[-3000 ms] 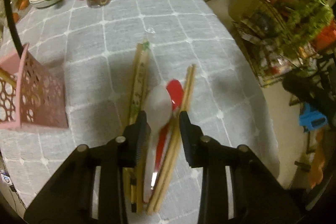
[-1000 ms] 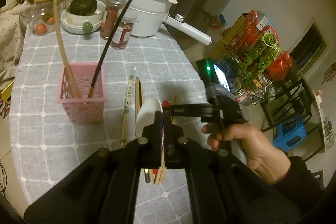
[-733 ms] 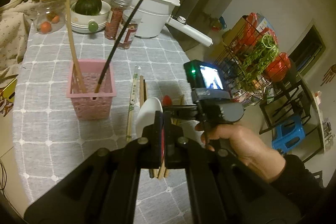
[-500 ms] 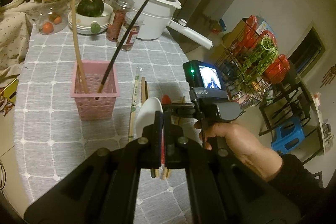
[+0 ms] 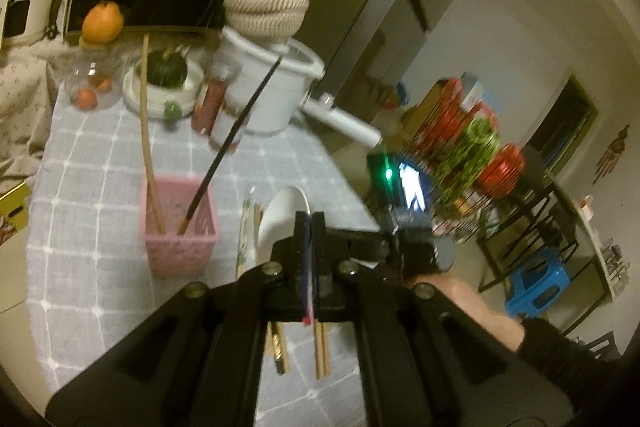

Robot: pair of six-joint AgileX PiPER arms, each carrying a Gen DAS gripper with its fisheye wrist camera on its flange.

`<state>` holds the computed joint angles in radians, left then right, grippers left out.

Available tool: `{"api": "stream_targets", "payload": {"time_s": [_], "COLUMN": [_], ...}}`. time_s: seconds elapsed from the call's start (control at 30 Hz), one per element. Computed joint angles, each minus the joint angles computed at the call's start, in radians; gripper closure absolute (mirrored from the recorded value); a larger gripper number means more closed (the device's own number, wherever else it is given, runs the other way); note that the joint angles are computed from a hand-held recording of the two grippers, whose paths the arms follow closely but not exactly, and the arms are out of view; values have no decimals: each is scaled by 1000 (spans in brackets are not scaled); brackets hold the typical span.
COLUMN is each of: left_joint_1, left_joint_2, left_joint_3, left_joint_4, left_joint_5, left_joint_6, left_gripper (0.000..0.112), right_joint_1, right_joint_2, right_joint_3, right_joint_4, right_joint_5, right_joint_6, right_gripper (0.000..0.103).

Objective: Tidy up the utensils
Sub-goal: 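Grasp the red plastic spoon with the right tool while the left tool holds the white spoon, then lift both spoons and carry them toward the pink basket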

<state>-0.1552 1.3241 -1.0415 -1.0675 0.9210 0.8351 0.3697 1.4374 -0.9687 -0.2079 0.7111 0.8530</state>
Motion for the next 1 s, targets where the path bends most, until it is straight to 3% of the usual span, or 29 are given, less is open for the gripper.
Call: {"api": "stream_targets", "payload": {"time_s": [0.23, 0.3, 0.37, 0.4, 0.6, 0.63, 0.67, 0.7, 0.87, 1.0], "left_joint_1": [9, 12, 10, 11, 3, 0, -1, -2, -16, -19], "left_joint_2": [-23, -21, -20, -19, -7, -4, -2, 1, 7, 40], "left_joint_3": [28, 33, 37, 37, 36, 35, 36, 34, 17, -13], "left_joint_4": [-76, -98, -122, -131, -168, -171, -174, -176, -196, -286], "left_joint_5": [-11, -15, -27, -30, -59, -68, -73, -78, -133, -168], "left_joint_6": [57, 71, 85, 91, 115, 119, 124, 127, 174, 257], "left_gripper": [111, 111, 111, 111, 111, 111, 111, 111, 111, 111], "right_joint_1": [-30, -66, -84, -86, -93, -87, -83, -81, -79, -59], "right_joint_2": [-24, 16, 52, 64, 239, 265, 291, 308, 264, 148], "right_joint_3": [-1, -22, -43, -47, -152, -166, -181, -189, -128, -51], "right_joint_4": [8, 25, 17, 11, 30, 20, 12, 10, -32, -129], "right_joint_5": [9, 28, 40, 37, 52, 62, 77, 88, 0, -58], "right_joint_6": [-25, -62, -82, -86, -186, -185, -186, -192, -171, -94], "right_gripper": [95, 78, 50, 48, 52, 59, 78, 78, 79, 79]}}
